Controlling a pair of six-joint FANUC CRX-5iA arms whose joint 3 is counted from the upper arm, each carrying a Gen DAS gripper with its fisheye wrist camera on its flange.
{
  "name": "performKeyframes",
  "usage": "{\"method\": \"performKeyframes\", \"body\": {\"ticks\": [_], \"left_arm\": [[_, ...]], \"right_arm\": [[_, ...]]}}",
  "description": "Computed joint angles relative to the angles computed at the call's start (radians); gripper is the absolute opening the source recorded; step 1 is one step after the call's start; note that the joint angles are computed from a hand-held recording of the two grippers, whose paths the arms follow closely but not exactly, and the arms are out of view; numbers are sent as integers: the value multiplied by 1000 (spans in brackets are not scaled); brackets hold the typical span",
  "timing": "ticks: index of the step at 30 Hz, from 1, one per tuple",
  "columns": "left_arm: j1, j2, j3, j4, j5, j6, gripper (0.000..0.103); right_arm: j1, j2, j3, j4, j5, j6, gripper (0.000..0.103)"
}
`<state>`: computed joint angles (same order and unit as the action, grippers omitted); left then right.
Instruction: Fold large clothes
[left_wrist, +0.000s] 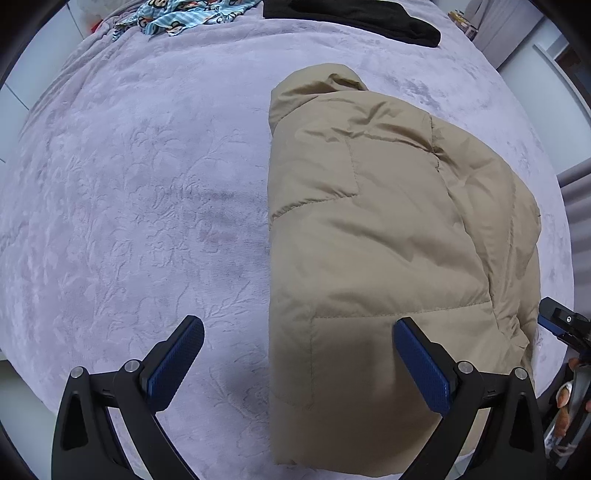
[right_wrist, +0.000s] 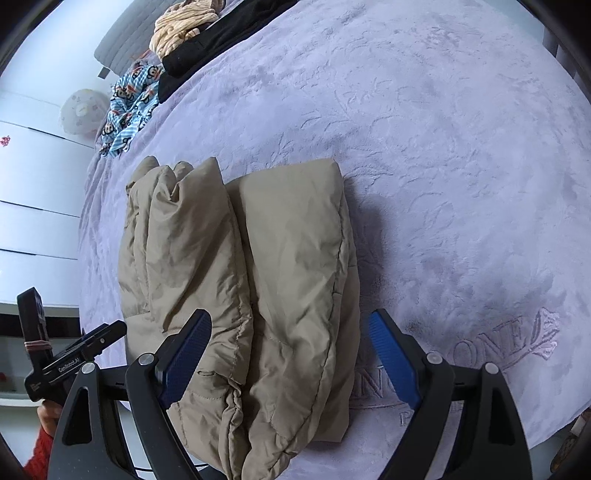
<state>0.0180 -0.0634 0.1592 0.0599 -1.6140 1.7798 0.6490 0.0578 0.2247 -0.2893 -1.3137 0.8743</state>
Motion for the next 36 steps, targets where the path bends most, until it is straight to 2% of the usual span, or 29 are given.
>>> {"method": "performKeyframes", "body": {"ticks": [5,13,18,22,25,26,28,31,36], "left_arm": [[13,2,-12,24,11,0,103],[145,-19,-146,253,101,-88,103],[256,-17,-271,465,161,-168,103],[288,9,-325,541,186,-241,103],[305,13,-378,616,211,-305,103],[312,15,-398,650,217,-329,103],[318,20,-421,689,225,-370,103],[316,41,-421,695,217,-421,103],[310,104,-427,728,181,-511,103]], "right_arm": [[-29,0,-23,-40,18,16,89],[-116,13,-57,-167,44,30,90],[-204,30,-83,-353,77,87,90],[-244,51,-96,-461,110,133,90],[-280,52,-107,-582,155,232,90],[-290,52,-107,-620,169,271,91],[-305,60,-93,-673,166,339,103],[-296,88,-46,-669,126,391,103],[-217,185,98,-526,-11,402,103]]}}
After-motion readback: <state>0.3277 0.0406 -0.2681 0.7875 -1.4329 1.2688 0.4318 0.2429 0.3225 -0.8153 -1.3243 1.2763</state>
